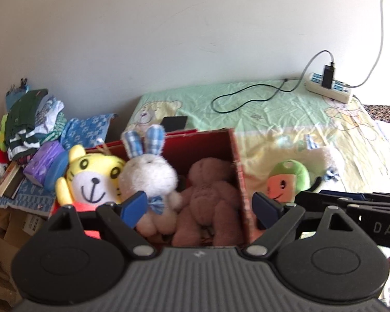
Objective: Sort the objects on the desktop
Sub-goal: 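Withdraw the right gripper up from the box, then move the right gripper to the white bunny with blue bow tie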
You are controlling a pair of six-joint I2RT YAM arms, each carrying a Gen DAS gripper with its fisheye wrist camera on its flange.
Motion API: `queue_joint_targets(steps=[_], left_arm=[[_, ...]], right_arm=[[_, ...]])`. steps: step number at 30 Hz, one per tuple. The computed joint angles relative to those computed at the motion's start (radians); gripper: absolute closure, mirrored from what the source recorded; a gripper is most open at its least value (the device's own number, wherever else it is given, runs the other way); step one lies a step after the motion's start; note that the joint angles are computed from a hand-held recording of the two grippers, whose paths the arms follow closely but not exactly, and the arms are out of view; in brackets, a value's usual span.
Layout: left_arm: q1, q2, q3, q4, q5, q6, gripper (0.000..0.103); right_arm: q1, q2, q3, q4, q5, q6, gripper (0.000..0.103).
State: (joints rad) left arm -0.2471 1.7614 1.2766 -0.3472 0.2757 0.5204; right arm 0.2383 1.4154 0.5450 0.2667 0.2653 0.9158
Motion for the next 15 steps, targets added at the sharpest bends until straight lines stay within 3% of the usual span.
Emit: queue_joint_targets(steps=[10,15], left_arm=[[-0.118,-0.063,-0.124,0.015,0.078,0.035,0.012],[-0.175,-0.02,-0.138,-0.018,0.173,0.054,0.011]], right_arm=[[-0.115,-0.196,-0.225,-0.061,0.016,0.115,0.062],[-0.23,-0.224,-0.28,-0.071,-0.04,0.09,0.054]])
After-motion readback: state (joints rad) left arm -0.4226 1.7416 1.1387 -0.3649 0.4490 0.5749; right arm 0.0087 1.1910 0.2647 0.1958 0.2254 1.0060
